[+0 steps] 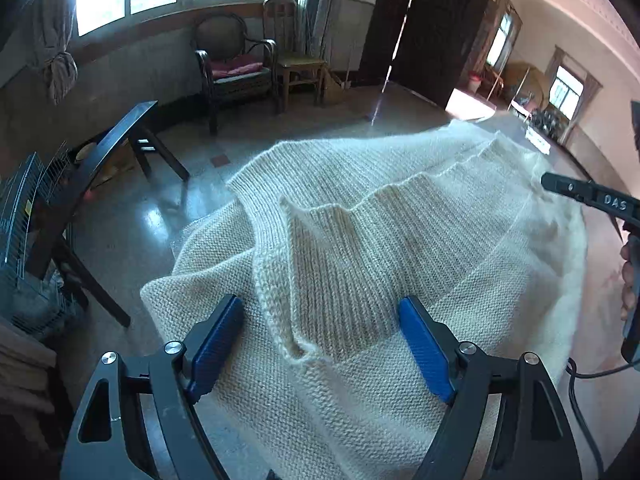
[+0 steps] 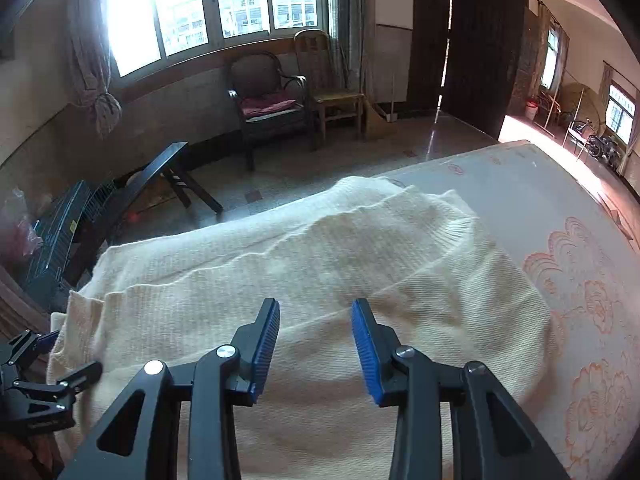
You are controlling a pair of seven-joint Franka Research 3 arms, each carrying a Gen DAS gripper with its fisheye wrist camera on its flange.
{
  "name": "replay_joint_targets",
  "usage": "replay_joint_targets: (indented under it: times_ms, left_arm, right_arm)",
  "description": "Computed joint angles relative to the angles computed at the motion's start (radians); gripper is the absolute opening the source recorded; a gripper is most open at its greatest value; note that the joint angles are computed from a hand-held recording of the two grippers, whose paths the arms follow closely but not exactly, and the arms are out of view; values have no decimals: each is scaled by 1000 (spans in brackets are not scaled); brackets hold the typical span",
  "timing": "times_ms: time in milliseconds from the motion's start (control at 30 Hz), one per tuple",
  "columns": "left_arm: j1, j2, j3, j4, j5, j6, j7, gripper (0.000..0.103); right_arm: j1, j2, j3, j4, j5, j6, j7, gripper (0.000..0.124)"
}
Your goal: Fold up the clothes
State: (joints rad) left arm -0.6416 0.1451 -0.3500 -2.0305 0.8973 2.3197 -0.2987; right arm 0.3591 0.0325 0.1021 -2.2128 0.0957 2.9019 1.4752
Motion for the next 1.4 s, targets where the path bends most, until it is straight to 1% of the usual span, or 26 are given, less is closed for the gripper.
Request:
replay_joint_targets:
  times_ms: [67, 133, 167, 233, 300, 333, 367, 400, 433, 467, 567, 600, 633, 700, 733, 767, 800, 867, 933, 967, 1033, 1100, 1133, 1267, 1300, 1400]
  left_arm:
    - [-19, 25, -5, 30, 26, -62, 32, 84]
    - [-42, 46, -6, 56, 50, -123, 24, 87]
    - [-48, 49, -4, 59, 56, -134, 18, 89]
    - [-53, 51, -1, 57, 62, -141, 4, 92]
    - [-49, 46, 1, 49, 52, -130, -6, 95]
    - [-49, 46, 2, 50, 47, -133, -9, 96]
    - [-49, 48, 2, 52, 42, -139, -11, 98]
    - [-52, 51, 1, 56, 39, -150, -16, 99]
    - [-56, 56, 0, 61, 37, -162, -21, 100]
    - [-56, 53, 2, 56, 38, -164, -27, 102]
    - [-54, 51, 3, 51, 37, -160, -36, 103]
    - [-52, 51, 2, 51, 31, -159, -31, 103]
    - [-49, 51, 1, 55, 17, -160, -17, 103]
    - [-40, 50, -1, 65, -25, -161, 17, 103]
    - [-34, 48, -2, 72, -56, -161, 37, 103]
    - [-28, 47, -3, 79, -88, -162, 57, 103]
    - [-22, 46, -3, 88, -117, -162, 75, 103]
    - [-13, 44, -3, 105, -164, -166, 102, 103]
    - [-13, 37, -2, 118, -181, -175, 104, 103]
    - [-15, 33, -2, 126, -184, -182, 101, 103]
    - [-20, 28, -6, 145, -187, -198, 106, 103]
    - [-27, 31, -11, 171, -184, -213, 129, 103]
    - [-32, 35, -13, 186, -180, -223, 144, 103]
    - [-61, 47, -19, 238, -140, -258, 186, 103]
    - [-70, 53, -20, 255, -130, -275, 194, 103]
    - [-95, 73, -19, 304, -111, -324, 217, 103]
  right_arm:
    - [-22, 55, -26, 61, -25, -33, 11, 37]
    - [-50, 126, -40, 152, 15, -81, -19, 37]
    - [-59, 168, -52, 206, 19, -114, -15, 37]
    - [-67, 245, -85, 311, 10, -187, 39, 35]
    - [-82, 280, -97, 368, 44, -182, 87, 33]
    - [-59, 286, -128, 386, 0, -177, 156, 34]
    - [-58, 286, -130, 390, -17, -149, 177, 38]
    - [-82, 282, -97, 386, 28, -105, 128, 37]
    - [-124, 285, -38, 392, 114, -83, 24, 37]
    - [-136, 300, -13, 414, 136, -106, -27, 37]
    - [-88, 369, -37, 514, 76, -243, -69, 37]
    - [-68, 387, -56, 534, 49, -264, -53, 36]
    - [-44, 399, -85, 541, 16, -265, -12, 37]
    - [6, 374, -142, 515, -62, -249, 93, 37]
    - [29, 355, -168, 499, -110, -242, 156, 39]
    - [39, 336, -181, 484, -157, -238, 210, 39]
    - [28, 300, -159, 445, -136, -219, 193, 39]
    - [-41, 210, -47, 340, 17, -178, 21, 38]
    - [-38, 112, -9, 224, 57, -147, -53, 38]
    - [-37, 64, 10, 169, 105, -143, -98, 38]
    - [-25, -20, 35, 74, 253, -145, -195, 38]
    - [1, -88, 37, -2, 354, -165, -234, 38]
    - [12, -112, 35, -30, 373, -174, -230, 38]
    - [44, -181, 40, -121, 380, -195, -158, 38]
    - [48, -209, 40, -151, 376, -201, -137, 38]
    - [50, -244, 47, -185, 334, -240, -56, 38]
